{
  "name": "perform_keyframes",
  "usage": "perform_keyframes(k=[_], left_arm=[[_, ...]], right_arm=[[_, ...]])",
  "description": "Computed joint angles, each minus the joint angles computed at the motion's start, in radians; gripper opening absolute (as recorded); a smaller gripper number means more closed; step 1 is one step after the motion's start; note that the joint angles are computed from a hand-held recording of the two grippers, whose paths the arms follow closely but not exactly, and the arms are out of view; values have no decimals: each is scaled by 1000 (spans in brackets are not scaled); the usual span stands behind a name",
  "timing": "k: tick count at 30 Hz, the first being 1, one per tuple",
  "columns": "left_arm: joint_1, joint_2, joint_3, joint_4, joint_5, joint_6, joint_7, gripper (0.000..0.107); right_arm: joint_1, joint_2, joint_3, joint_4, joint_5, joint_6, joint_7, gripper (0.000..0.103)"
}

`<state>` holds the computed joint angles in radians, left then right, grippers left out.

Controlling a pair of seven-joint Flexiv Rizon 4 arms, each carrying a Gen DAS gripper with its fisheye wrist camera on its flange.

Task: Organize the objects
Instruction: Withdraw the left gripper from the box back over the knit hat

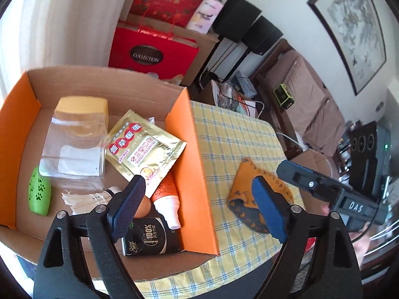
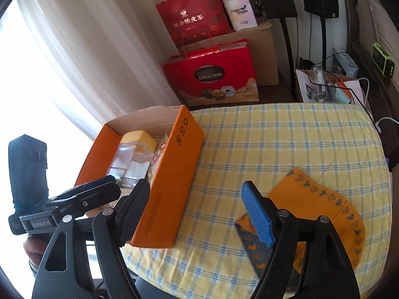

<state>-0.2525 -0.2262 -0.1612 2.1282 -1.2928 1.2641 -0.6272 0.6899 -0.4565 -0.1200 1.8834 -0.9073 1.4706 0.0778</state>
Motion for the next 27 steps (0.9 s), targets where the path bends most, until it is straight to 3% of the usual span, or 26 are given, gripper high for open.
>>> perform_keyframes(k=[4,17,27], left_arm=[[-33,15,-15,12,21,58,22,101],[-77,-15,-57,-4,86,60,-27,101],[-115,-41,-89,-16,89,71,-31,101]], right_arm=[[-5,60,-2,56,-54,-59,21,82],[-146,219,121,232,-216,-208,166,82],[-271,281,235,348,-222,-241,220,81]])
